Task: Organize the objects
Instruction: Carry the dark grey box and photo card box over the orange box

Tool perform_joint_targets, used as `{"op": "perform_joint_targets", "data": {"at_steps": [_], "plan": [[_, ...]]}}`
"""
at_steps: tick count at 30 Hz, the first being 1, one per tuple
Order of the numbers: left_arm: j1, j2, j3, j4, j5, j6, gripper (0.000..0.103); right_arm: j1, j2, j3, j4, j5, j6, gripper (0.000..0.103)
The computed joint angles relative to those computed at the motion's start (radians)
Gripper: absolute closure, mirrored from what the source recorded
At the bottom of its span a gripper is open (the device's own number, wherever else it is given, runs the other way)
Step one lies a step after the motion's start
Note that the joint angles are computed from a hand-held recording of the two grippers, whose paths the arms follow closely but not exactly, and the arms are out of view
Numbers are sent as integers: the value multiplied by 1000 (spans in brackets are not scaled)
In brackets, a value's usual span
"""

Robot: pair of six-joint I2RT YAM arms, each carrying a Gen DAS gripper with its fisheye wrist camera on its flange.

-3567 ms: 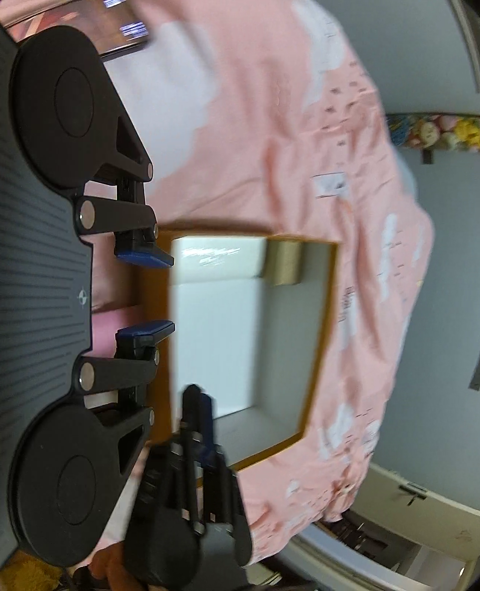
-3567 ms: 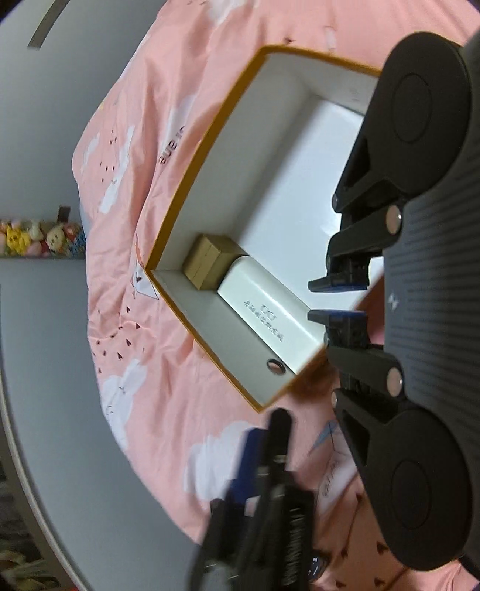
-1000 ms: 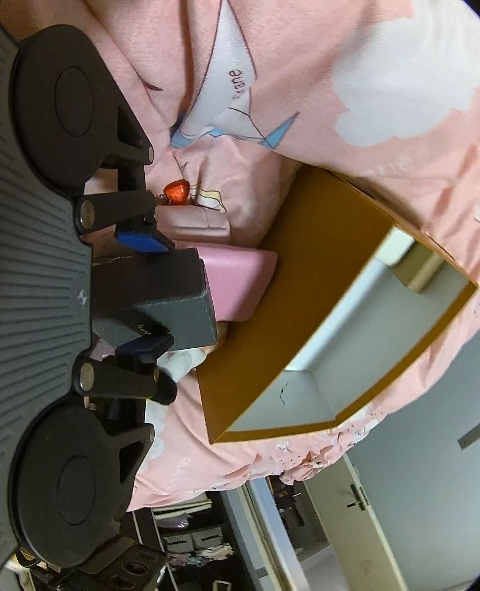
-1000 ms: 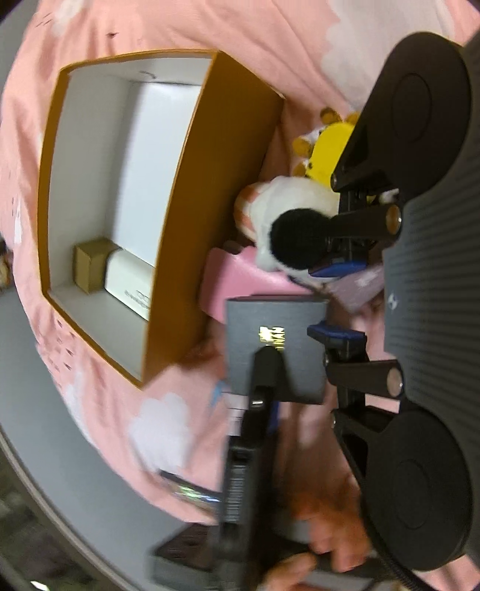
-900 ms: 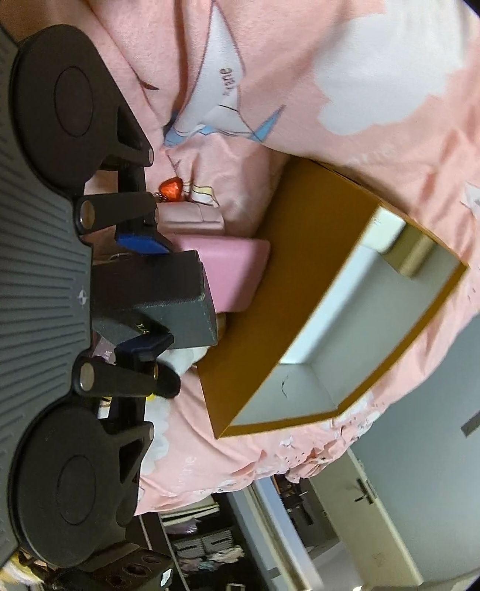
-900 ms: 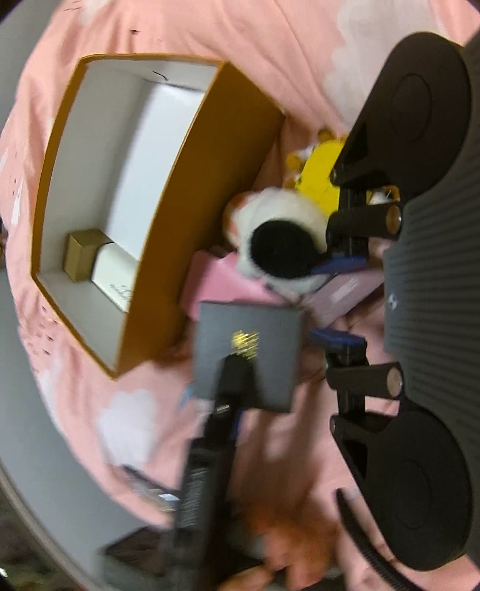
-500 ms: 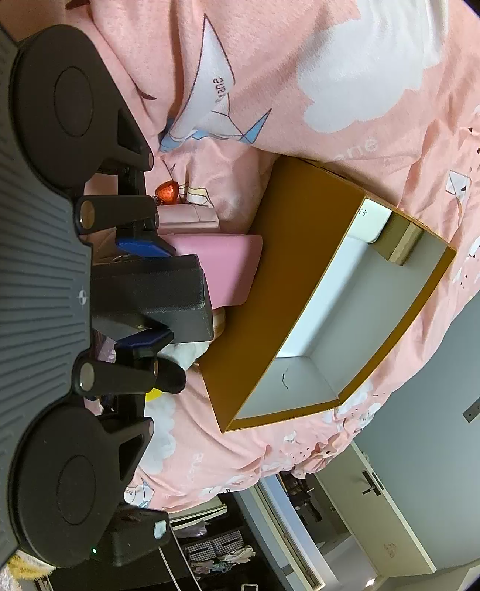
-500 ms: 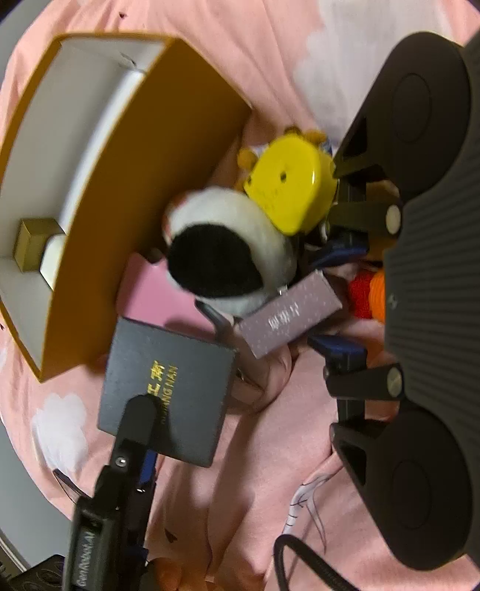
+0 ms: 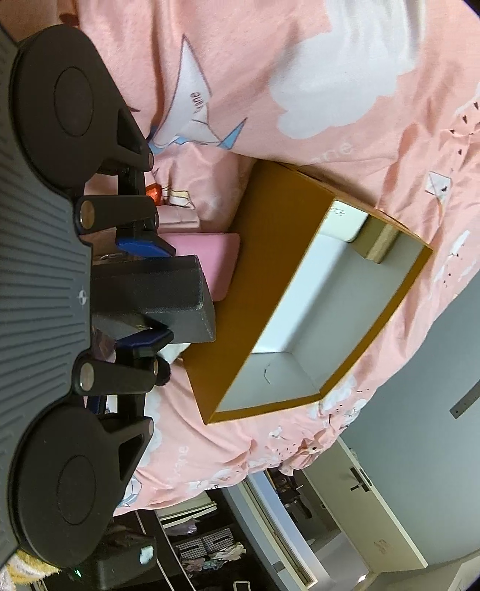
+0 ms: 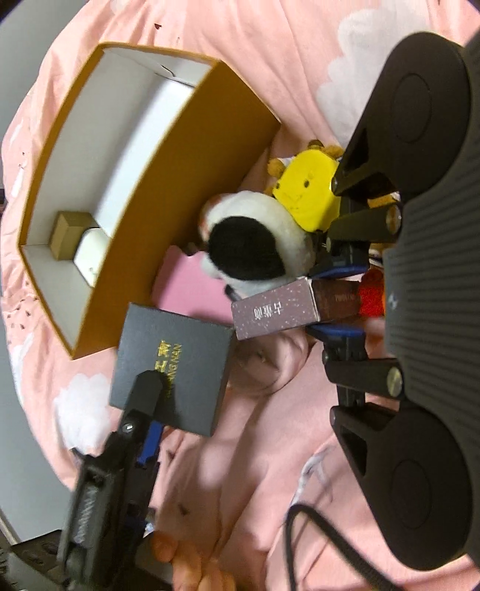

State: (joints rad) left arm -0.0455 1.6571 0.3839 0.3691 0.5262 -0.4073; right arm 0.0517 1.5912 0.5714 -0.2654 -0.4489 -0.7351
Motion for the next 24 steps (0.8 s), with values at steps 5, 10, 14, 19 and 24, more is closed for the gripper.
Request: {"op": "perform_joint_targets", "data": {"at_steps": [5, 10, 14, 19, 24], "plan": [[2, -37, -4, -7, 10, -7, 57, -46, -76, 54, -127, -52, -5, 77], [-14, -98, 6, -27, 5, 14, 57, -67, -154, 108, -214, -103, 47, 78], [-22, -129, 41, -47, -7, 23, 57, -84, -175, 175, -230, -135, 98, 79], [-26, -153, 120, -90, -27, 49, 57, -77, -149, 291, -213, -159, 193, 79], [-3, -85, 270, -177, -7, 100, 57, -42, -62, 400, -130, -135, 328, 79]]}}
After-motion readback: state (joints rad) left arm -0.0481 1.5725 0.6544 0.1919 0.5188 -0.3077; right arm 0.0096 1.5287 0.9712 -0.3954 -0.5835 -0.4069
